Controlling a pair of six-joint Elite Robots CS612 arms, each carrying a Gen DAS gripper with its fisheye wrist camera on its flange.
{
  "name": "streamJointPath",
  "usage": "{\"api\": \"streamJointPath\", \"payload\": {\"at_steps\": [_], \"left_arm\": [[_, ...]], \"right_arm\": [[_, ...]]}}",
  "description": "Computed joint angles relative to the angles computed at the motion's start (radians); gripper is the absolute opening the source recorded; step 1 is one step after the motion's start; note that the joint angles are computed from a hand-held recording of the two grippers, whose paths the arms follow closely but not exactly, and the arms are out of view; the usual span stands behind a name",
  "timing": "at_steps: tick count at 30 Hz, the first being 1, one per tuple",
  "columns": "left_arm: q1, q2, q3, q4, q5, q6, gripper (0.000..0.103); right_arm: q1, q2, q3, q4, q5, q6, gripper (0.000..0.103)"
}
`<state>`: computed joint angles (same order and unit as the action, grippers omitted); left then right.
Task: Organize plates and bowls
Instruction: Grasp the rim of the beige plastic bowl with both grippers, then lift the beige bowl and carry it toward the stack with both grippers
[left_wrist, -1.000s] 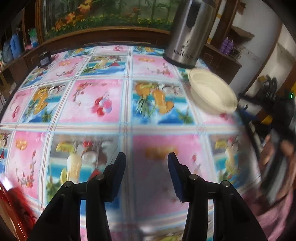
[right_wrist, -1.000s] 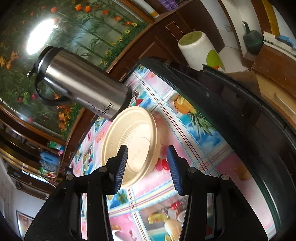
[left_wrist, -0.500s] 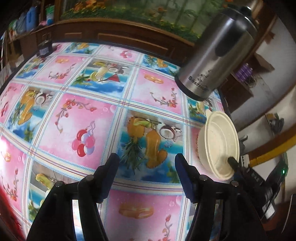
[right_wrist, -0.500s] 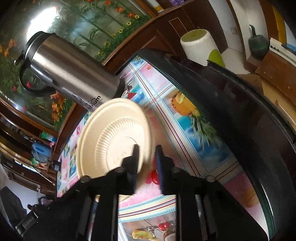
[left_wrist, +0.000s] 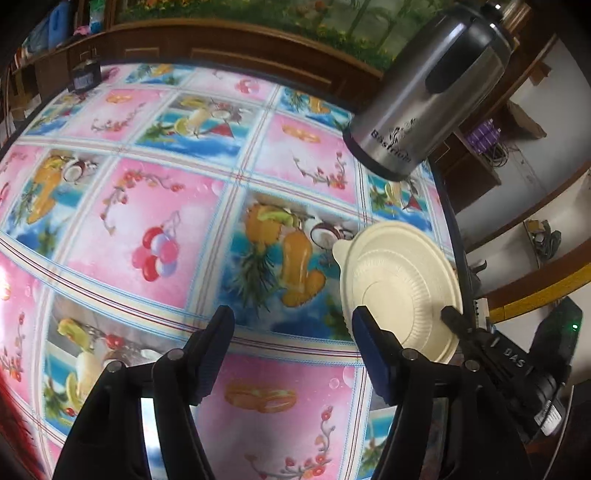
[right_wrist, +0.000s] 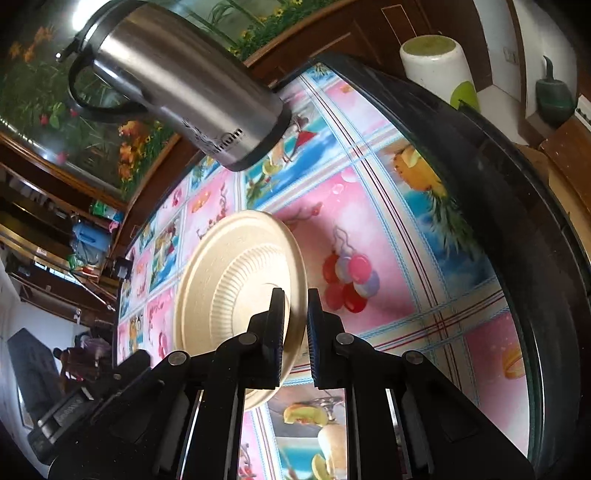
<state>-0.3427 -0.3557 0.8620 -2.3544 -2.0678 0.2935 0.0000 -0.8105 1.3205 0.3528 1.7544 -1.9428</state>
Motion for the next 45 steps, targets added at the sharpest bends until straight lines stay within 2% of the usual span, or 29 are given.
{"api": "streamJointPath", "payload": {"at_steps": [2,5,8,13,15,17,19,20,23,28,32,40,43,45], "left_arm": [[-0.003,0.011,-0.023,0.052,-0.005,-0.007,0.072],[-0.007,0.018,-0.036,0.082,-0.011,-0.021,0.072],[-0.004,0.032,-0.061,0.140,-0.061,-0.031,0.072],[-0.011,0.040,-0.066,0.182,-0.083,-0.004,0.069],[-0.015,0.041,-0.058,0.178,-0.072,0.026,0.047],[-0.012,0.043,-0.062,0.204,-0.103,0.053,0.022],[-0.012,0.030,-0.038,0.173,-0.105,0.053,0.015],[-0.011,0.016,-0.008,0.120,-0.094,0.042,0.013],[-0.005,0.005,0.009,0.115,-0.097,0.050,0.013],[0.017,0.000,0.024,0.096,-0.103,0.041,0.013],[0.040,-0.009,0.049,0.043,-0.101,0.023,0.013],[0.084,0.002,0.039,0.039,-0.101,0.027,0.013],[0.094,-0.002,0.051,0.028,-0.094,0.045,0.013],[0.098,-0.014,0.077,-0.010,-0.079,0.068,0.013]], "right_arm": [[0.002,-0.001,0.000,0.001,0.013,-0.003,0.010],[-0.001,-0.002,0.005,-0.002,0.011,0.002,0.010],[-0.003,0.001,0.004,-0.001,0.005,0.004,0.010],[-0.001,0.013,-0.015,0.015,-0.001,-0.009,0.010],[0.000,0.016,-0.021,0.020,-0.001,-0.012,0.010],[-0.001,0.012,-0.015,0.004,-0.013,-0.012,0.010],[-0.002,0.009,-0.009,-0.016,-0.032,-0.012,0.010],[-0.002,0.013,-0.015,-0.011,-0.035,-0.014,0.010],[-0.001,0.024,-0.032,0.013,-0.034,-0.017,0.010],[-0.009,0.011,-0.004,-0.066,-0.123,0.001,0.010],[0.005,0.032,-0.045,-0.050,-0.156,-0.013,0.010],[0.059,0.107,-0.195,0.066,-0.140,-0.092,0.011],[0.075,0.117,-0.213,0.076,-0.129,-0.099,0.011],[0.087,0.118,-0.214,0.069,-0.121,-0.093,0.011]]}}
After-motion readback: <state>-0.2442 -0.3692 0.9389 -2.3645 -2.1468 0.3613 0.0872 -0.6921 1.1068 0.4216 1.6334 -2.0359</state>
